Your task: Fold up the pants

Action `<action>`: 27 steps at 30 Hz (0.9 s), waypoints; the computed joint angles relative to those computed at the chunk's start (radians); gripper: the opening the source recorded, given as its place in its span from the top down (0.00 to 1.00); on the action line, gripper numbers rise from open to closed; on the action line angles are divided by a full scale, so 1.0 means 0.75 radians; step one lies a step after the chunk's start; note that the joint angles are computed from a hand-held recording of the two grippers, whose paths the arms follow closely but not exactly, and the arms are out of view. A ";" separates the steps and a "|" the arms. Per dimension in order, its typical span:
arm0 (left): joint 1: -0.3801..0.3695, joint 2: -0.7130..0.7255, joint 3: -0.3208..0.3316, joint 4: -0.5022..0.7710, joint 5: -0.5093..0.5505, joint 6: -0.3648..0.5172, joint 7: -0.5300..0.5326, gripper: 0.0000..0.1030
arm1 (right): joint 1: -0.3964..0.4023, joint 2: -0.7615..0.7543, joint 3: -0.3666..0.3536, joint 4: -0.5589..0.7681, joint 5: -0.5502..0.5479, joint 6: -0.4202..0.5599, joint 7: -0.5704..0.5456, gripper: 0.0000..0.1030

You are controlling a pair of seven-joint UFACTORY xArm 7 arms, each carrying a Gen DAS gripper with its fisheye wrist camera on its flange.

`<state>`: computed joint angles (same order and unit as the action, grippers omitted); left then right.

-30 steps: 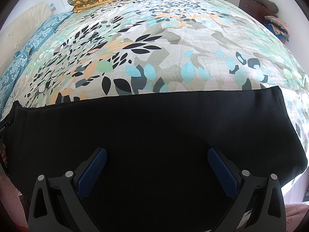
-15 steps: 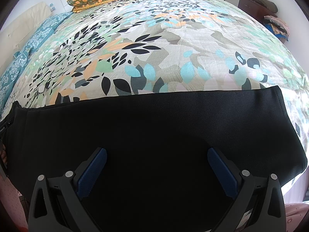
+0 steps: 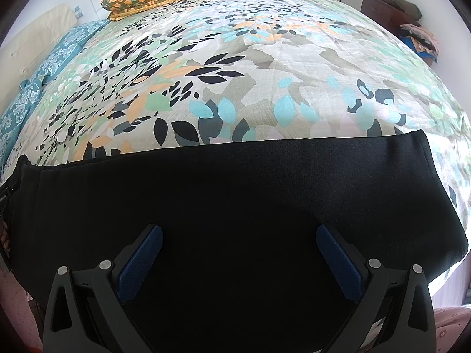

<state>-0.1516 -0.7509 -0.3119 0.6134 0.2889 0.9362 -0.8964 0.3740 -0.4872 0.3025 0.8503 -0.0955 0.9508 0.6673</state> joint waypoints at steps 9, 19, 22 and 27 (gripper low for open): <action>-0.002 0.001 0.001 0.000 0.002 0.000 -0.002 0.01 | 0.001 0.001 0.001 0.001 -0.005 0.001 0.004 0.00; -0.002 0.002 0.000 0.000 0.003 0.000 -0.004 0.01 | 0.002 0.002 0.002 0.001 -0.007 0.002 0.010 0.00; -0.002 0.002 0.001 0.000 0.003 -0.001 -0.004 0.01 | 0.002 0.004 0.000 0.003 -0.007 0.002 0.007 0.00; -0.002 0.004 0.002 0.004 0.003 -0.001 -0.003 0.01 | 0.002 -0.016 -0.031 0.029 0.022 -0.013 -0.021 0.00</action>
